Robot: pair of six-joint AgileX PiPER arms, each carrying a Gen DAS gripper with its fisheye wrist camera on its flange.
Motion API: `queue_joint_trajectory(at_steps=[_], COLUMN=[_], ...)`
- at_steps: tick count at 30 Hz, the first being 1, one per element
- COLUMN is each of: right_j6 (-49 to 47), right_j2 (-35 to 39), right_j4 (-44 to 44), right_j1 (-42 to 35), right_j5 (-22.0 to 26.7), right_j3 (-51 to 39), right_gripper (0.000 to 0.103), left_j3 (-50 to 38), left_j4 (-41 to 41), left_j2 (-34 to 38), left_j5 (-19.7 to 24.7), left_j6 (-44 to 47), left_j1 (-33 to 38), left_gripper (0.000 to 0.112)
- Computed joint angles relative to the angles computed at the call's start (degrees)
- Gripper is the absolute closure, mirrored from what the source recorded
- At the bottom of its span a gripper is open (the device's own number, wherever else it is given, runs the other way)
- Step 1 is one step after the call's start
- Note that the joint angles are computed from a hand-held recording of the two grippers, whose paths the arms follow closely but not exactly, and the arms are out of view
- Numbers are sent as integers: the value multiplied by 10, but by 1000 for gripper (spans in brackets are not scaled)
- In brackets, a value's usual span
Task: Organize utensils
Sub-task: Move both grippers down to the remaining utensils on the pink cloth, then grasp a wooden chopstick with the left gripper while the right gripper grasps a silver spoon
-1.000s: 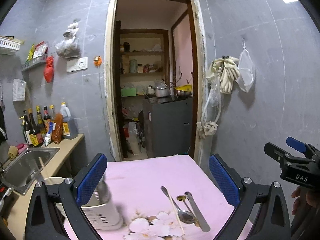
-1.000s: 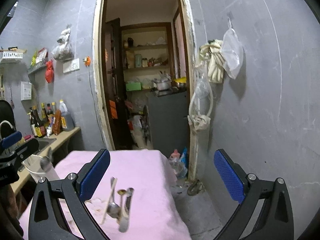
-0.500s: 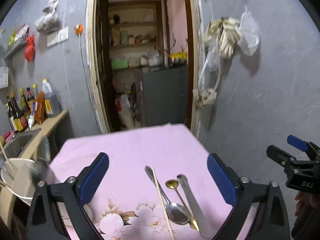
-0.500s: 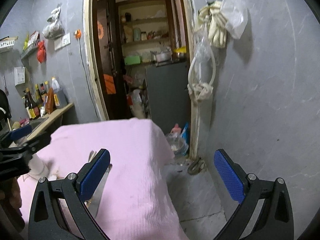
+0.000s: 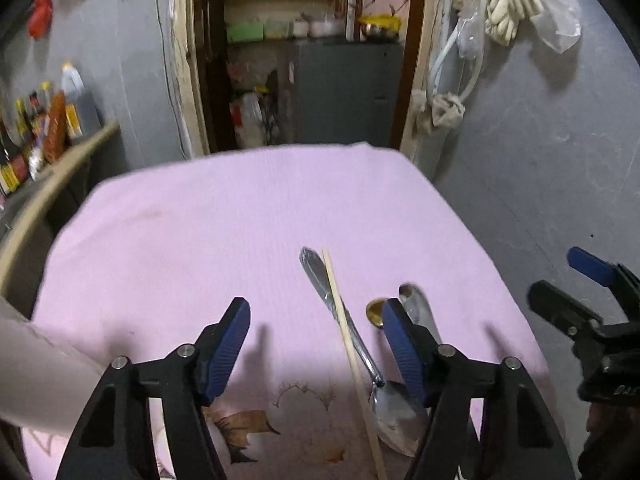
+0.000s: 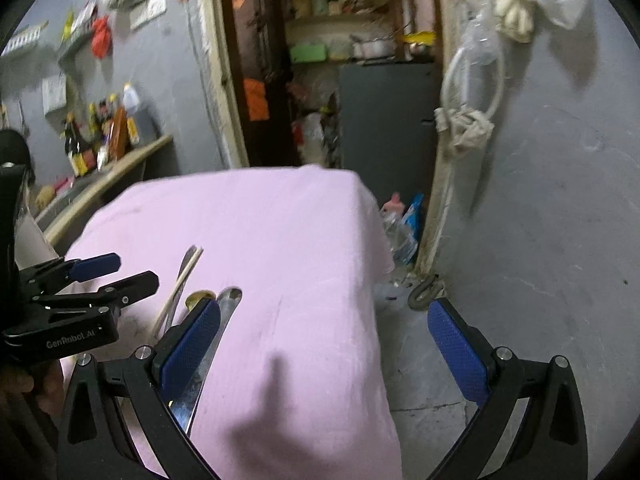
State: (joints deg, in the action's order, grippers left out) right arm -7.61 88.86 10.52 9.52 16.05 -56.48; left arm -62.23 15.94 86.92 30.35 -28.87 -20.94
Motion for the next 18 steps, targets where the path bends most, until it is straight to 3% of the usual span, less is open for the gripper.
queue_joint_trajectory(at_steps=[3,13,18], right_j6=[-1,-3,12], right_j2=[25,71,80], right_j4=[-10,-27,-55], right_j1=[10,31,37], right_j5=[18,59,77], right_j3=[-19,-65,-76], right_gripper=[1,1,1], left_j3=[-4,-3,-41], left_j4=[-99,-239,-159], left_j2=[17,27,49], left_j5=[-2,13,54], left_j6=[90,212,158], left_j1=[29,72,49], left_gripper=[50,67,78])
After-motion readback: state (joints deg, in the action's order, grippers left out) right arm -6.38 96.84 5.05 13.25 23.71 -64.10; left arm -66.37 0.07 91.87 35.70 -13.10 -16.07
